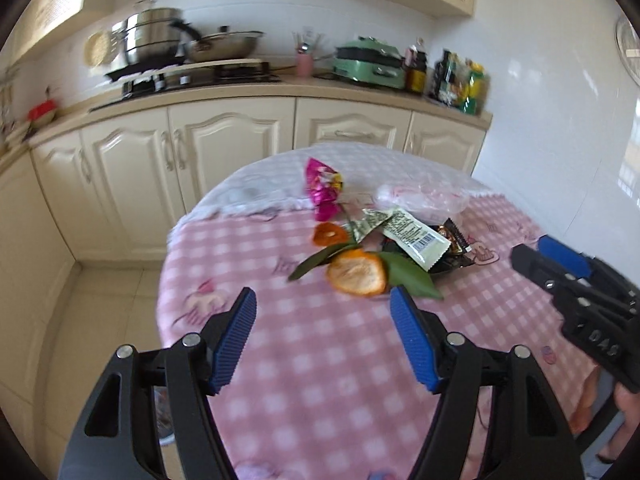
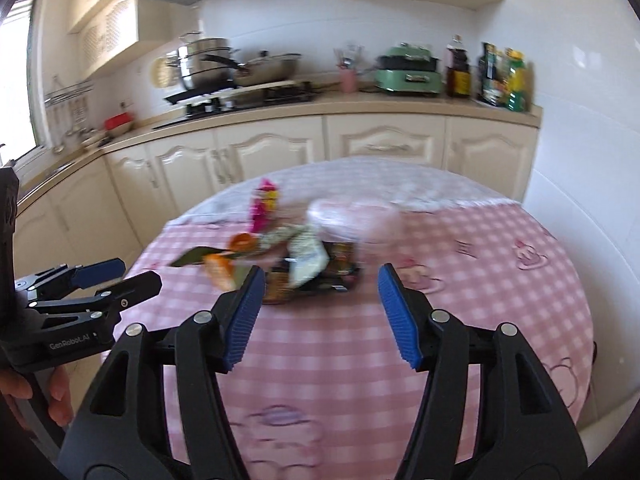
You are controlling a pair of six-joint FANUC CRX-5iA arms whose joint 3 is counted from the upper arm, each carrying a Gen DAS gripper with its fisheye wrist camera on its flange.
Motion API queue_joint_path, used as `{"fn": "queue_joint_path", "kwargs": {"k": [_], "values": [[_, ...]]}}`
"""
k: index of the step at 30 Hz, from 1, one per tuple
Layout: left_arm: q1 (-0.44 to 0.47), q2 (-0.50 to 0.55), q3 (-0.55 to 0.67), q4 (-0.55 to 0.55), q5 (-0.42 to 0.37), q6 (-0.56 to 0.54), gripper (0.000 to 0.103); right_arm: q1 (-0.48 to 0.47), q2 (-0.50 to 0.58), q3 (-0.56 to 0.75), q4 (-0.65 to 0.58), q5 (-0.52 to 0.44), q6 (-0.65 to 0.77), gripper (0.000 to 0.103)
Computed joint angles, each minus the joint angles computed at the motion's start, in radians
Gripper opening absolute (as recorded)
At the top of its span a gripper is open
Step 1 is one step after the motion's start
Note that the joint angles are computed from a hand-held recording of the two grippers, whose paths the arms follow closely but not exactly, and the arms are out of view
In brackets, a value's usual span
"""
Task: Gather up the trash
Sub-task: 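Move both open tools back to the table, then grasp the leafy orange peel with the left tool while the right tool grasps the white wrapper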
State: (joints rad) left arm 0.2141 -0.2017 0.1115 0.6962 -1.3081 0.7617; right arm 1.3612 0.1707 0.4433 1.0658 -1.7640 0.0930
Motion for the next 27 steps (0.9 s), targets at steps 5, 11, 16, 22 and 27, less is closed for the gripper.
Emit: {"fn": "queue_joint_path", "kwargs": {"k": [5,11,16,22,27], "values": [[-0.098,0.049,0.053,-0.098,0.051,0.055,0.068,-0.017,-0.06,-0.071,-0.039,0.03,-0.05,0.061],[-0.16,0.113,0.118,-0.157,0.045,0.11,0.068,-0.05,-0.09,-0.096,-0.081,0.078,-0.062,0.063],[-0.163,0.156,0.158,-0.13,-0.016,0.112,0.041,-0.076,-0.072,-0.065,-0.101,0.088,-0.033,0.064],[-0.103,0.103,0.088,-0.043,-0.005,0.073,0.038,-0.108,0.001,0.049,-0.113,0.092,0.082,0.064],[-0.002,0.043,0.019,0.102,0.003,0.022,0.038,-0.155,0.12,0.234,-0.145,0.063,0.261,0.064]]}}
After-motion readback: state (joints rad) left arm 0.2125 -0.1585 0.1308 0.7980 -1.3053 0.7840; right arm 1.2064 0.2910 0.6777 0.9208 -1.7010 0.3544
